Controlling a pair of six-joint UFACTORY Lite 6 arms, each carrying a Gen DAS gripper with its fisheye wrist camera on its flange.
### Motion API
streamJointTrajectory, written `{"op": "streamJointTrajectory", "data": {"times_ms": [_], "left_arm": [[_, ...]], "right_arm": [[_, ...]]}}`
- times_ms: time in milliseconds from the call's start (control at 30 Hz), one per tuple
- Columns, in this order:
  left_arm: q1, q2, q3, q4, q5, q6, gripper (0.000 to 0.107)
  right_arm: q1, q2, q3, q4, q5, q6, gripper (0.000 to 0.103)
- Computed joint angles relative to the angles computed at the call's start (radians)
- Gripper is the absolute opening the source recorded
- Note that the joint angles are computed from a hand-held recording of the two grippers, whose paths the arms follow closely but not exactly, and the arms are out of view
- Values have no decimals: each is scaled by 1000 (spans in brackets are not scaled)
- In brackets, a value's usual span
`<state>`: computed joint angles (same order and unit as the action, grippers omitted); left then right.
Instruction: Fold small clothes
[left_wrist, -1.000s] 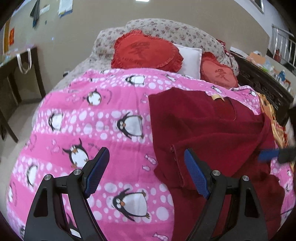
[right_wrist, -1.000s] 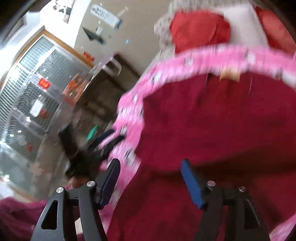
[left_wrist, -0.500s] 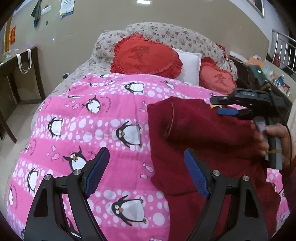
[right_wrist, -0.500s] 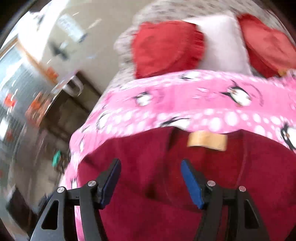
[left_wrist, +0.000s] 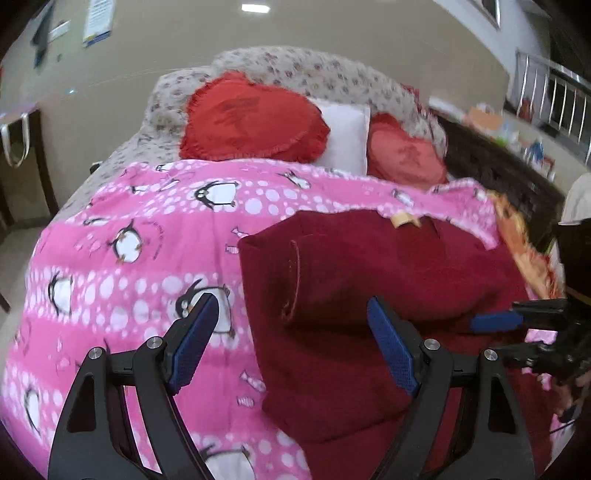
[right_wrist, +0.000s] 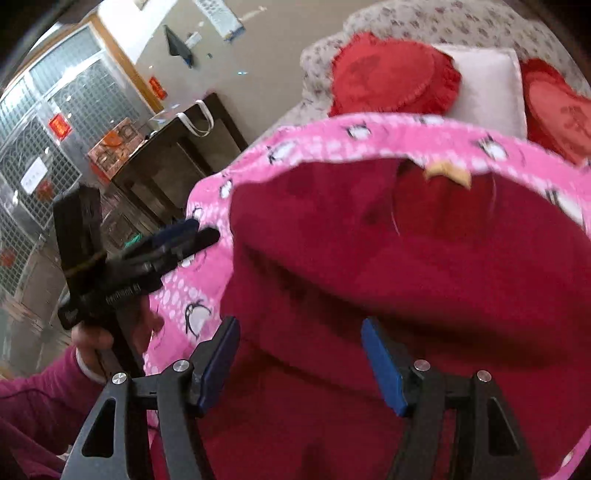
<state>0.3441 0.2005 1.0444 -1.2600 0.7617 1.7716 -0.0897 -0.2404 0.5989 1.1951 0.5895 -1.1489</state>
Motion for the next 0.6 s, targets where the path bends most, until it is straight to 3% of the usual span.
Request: {"op": "streamJointTrajectory", "data": {"times_ms": [100,167,200,300,333,367,500,600], "left_arm": [[-55,60,53,-2,-50,-20,83],[-70,107,100,9,-21,-52,82],[-74,123,117,15,2,-59,73],[-139,132,145,125,-37,-142,22],[-157,125,146,162,-57,-181,12],[-165,120,159,213,-40,-246,12],[-132,55,229,328,141,-443,10],[-64,121,414,352,422,-675,10]], "right_arm": [[-40,-6,-48,50,24,-32,66],[-87,-18,-72,88,59,-66,66],[-131,-49,-90,68,92,-65,66],[-212,-156,-156,35,130,-51,66],[-248,-185,-175,23,151,-53,66],[-304,-225,-202,5,186,-53,66],[-536,-306,-256,-62,321,-79,66],[-707,-302,-247,-107,397,-122,67]]}}
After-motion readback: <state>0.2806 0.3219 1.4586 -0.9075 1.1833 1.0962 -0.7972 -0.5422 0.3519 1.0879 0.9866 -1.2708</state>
